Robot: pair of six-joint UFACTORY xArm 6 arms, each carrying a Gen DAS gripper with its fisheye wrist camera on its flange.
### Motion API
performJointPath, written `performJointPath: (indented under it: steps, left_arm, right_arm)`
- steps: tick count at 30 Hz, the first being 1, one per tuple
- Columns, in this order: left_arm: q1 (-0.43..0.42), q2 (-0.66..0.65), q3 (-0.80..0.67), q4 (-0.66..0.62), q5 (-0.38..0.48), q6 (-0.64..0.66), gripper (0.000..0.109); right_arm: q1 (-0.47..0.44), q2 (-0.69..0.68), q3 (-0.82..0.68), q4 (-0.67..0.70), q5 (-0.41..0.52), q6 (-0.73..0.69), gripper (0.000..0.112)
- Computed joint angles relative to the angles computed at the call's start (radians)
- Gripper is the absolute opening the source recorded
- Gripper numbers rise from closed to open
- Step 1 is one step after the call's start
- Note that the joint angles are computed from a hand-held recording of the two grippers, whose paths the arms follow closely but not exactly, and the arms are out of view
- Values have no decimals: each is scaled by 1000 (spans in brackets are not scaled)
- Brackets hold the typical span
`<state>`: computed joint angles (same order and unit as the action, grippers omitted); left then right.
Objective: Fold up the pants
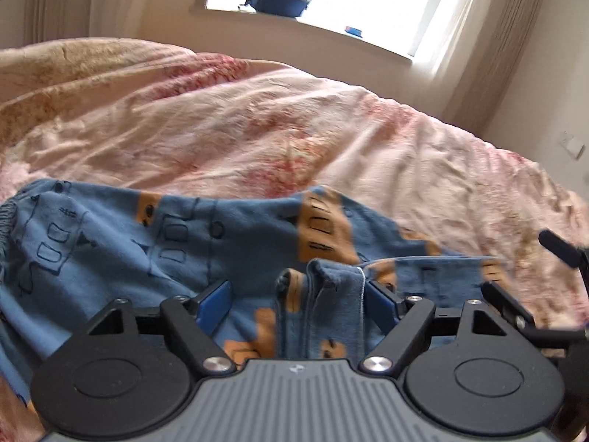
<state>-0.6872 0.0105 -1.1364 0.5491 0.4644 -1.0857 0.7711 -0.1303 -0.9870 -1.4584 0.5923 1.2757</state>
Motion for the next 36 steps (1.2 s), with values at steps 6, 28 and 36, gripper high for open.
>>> performJointPath:
  steps: [6,28,36]
  left_arm:
    - [9,-30,55,96,-47,-11,84]
    - [-32,-443,373,261,81,-191,103]
    - [93,-591,537,275,69,-377,103]
  right_arm:
    - [-83,51,-4,42,44,-51,90]
    - [210,-177,144,61,316,6,101]
    - [81,-46,21,214,-7,-218,100]
